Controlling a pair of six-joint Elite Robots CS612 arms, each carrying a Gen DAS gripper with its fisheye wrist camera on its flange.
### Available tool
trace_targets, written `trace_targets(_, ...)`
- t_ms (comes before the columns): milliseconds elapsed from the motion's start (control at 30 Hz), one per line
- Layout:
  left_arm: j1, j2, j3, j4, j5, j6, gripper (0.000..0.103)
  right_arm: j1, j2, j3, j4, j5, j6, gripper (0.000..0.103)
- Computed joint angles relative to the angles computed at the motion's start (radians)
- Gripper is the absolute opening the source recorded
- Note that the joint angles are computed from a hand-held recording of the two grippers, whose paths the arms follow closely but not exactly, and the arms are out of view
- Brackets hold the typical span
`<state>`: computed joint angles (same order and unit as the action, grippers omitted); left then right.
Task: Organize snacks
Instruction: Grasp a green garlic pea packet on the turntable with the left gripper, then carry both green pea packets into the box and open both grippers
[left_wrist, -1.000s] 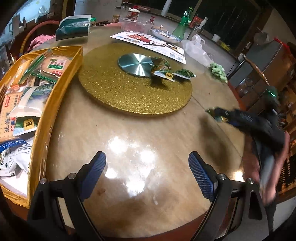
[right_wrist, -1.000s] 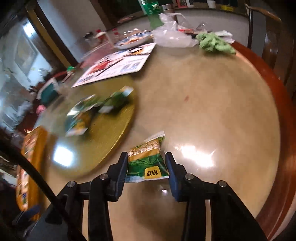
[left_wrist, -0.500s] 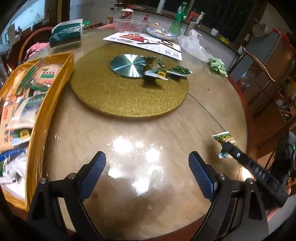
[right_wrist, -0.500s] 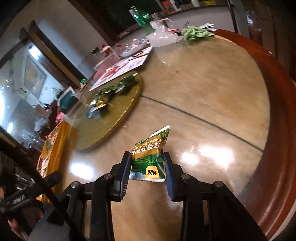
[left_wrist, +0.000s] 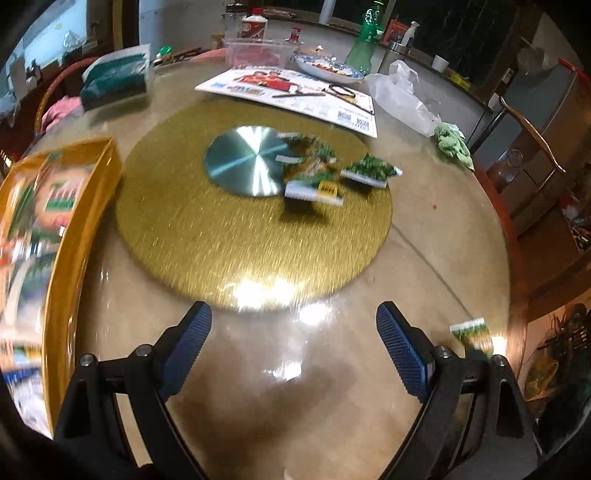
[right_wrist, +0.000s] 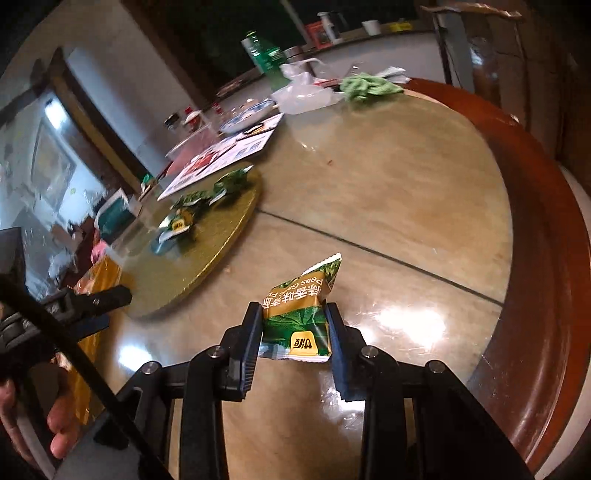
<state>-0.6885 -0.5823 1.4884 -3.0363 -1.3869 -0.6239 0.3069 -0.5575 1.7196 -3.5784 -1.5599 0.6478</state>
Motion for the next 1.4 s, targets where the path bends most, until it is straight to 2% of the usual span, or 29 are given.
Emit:
trace_targets(133,0.014,0.040,-0.106,0.068,0.000,0.027,0.091,-0.006,0.003,0.007,-0.024,0.009,0.033,0.033)
trace_targets(267,0.031,0.093,-0.231,0.164,0.017,0.035,0.091,-0.006,0.004,0.003,-0.021,0.028,0.004,0.033)
trace_targets(400,0.049,0.142,-0.341,0.258,-0.008,0.009,0.088,-0.002,0.004,-0.002,-0.012,0.025,-0.030,0.033)
trace_targets(500,0.055,0.169,-0.390,0.339,-0.019,-0.008,0.060,-0.003,0.006,-0.002,-0.022,0.028,-0.030,0.033)
trace_targets(533,0.049,0.165,-0.378,0.321,0.015,-0.009,0.050,-0.003,0.007,-0.001,-0.023,0.031,-0.029,0.033)
trace_targets(633,0.038,0.147,-0.332,0.292,0.046,-0.007,0.043,-0.006,0.007,-0.001,-0.021,0.045,-0.031,0.033)
trace_targets(733,0.016,0.114,-0.252,0.257,0.090,0.034,0.043,-0.005,0.006,-0.003,-0.013,0.041,-0.038,0.033)
trace_targets(833,-0.007,0.067,-0.134,0.184,0.113,0.075,0.043,-0.001,0.003,-0.005,0.000,0.027,-0.049,0.033)
trace_targets(933,-0.033,0.006,0.020,0.078,0.103,0.119,0.043,0.007,0.002,-0.010,0.014,0.007,-0.068,0.033)
trace_targets(1067,-0.058,-0.044,0.165,-0.029,0.101,0.150,0.043,0.013,0.000,-0.011,0.022,0.005,-0.098,0.033)
trace_targets(1133,-0.077,-0.057,0.236,-0.123,0.130,0.174,0.043,0.015,0.001,-0.012,0.022,0.007,-0.115,0.033)
trace_targets(1200,-0.090,-0.060,0.271,-0.175,0.156,0.172,0.043,0.013,0.002,-0.015,0.023,0.044,-0.149,0.033)
trace_targets(1333,-0.087,-0.067,0.322,-0.271,0.118,0.158,0.042,0.019,-0.006,-0.016,0.052,0.063,-0.188,0.033)
trace_targets(1400,-0.081,-0.069,0.334,-0.292,0.113,0.135,0.041,0.028,-0.012,-0.014,0.063,0.058,-0.195,0.033)
